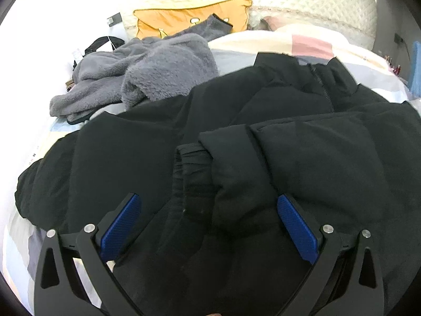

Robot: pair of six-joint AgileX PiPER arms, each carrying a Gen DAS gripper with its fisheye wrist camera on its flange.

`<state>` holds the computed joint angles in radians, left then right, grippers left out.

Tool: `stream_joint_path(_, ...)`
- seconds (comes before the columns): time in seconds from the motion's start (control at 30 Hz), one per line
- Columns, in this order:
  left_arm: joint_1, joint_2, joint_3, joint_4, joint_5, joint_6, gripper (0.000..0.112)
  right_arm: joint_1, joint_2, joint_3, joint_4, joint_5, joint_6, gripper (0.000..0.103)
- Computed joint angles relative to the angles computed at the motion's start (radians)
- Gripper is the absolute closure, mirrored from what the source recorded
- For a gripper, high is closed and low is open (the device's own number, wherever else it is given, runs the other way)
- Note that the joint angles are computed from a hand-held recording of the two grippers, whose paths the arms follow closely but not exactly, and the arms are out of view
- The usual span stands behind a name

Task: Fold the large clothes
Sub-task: 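Lay the sleeve across the jacket front and open the right tool, then move the left tool to the other sleeve cuff and grasp it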

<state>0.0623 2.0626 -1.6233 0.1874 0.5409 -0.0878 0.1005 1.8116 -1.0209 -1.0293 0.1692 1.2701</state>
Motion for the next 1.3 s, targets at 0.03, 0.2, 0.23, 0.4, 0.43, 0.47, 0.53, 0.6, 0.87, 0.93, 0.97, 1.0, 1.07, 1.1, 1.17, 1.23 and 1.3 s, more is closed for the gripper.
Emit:
stream_joint_path(0.03,0.007,-0.025,0.022,-0.033,-0.008,0.028,0.009,0.009,-0.024,0.012,0.019,0.007,-0.028,0.030)
stream_joint_path(0.2,0.044,-0.165,0.103,-0.259,0.032,0.249,0.009,0.057,-0.155,0.088,0.053,0.021,-0.110,0.030)
stream_joint_path(0.23,0.046,-0.203,0.130,-0.278,0.030,0.271,0.009,0.066,-0.177,0.098,0.061,0.020,-0.115,0.030)
stream_joint_path(0.4,0.081,-0.375,0.236,-0.420,0.070,0.400,0.009,0.105,-0.351,0.178,0.251,0.015,-0.246,0.028)
stream_joint_path(0.43,0.090,-0.410,0.259,-0.450,0.079,0.427,0.009,0.122,-0.386,0.193,0.231,0.028,-0.224,0.028)
stream_joint_path(0.47,0.102,-0.456,0.286,-0.480,0.092,0.457,0.009,0.140,-0.422,0.205,0.224,0.043,-0.217,0.028)
stream_joint_path(0.53,0.113,-0.514,0.313,-0.490,0.115,0.473,0.009,0.187,-0.497,0.233,0.199,0.076,-0.188,0.028)
stream_joint_path(0.6,0.151,-0.574,0.333,-0.556,0.155,0.539,0.009,0.240,-0.573,0.265,0.173,0.118,-0.151,0.028)
stream_joint_path(0.87,0.340,-0.671,0.287,-0.721,0.333,0.724,0.009,0.504,-0.813,0.403,-0.044,0.300,0.117,0.028)
stream_joint_path(0.93,0.391,-0.660,0.245,-0.736,0.368,0.759,0.009,0.579,-0.837,0.429,-0.098,0.355,0.192,0.028)
stream_joint_path(0.97,0.416,-0.651,0.221,-0.741,0.382,0.779,0.009,0.601,-0.840,0.437,-0.116,0.366,0.214,0.028)
stream_joint_path(1.0,0.441,-0.639,0.192,-0.738,0.388,0.791,0.009,0.628,-0.840,0.443,-0.139,0.386,0.242,0.028)
stream_joint_path(1.07,0.500,-0.600,0.124,-0.755,0.423,0.800,0.009,0.648,-0.835,0.447,-0.170,0.399,0.275,0.028)
stream_joint_path(1.1,0.542,-0.568,0.074,-0.782,0.461,0.812,0.009,0.658,-0.834,0.448,-0.189,0.406,0.296,0.028)
stream_joint_path(1.17,0.612,-0.505,-0.023,-0.829,0.526,0.828,0.009,0.675,-0.833,0.453,-0.221,0.422,0.340,0.028)
stream_joint_path(1.23,0.664,-0.445,-0.112,-0.823,0.539,0.822,0.009,0.699,-0.838,0.463,-0.252,0.448,0.385,0.028)
stream_joint_path(1.3,0.704,-0.394,-0.182,-0.810,0.544,0.819,0.009,0.739,-0.829,0.465,-0.280,0.499,0.422,0.028)
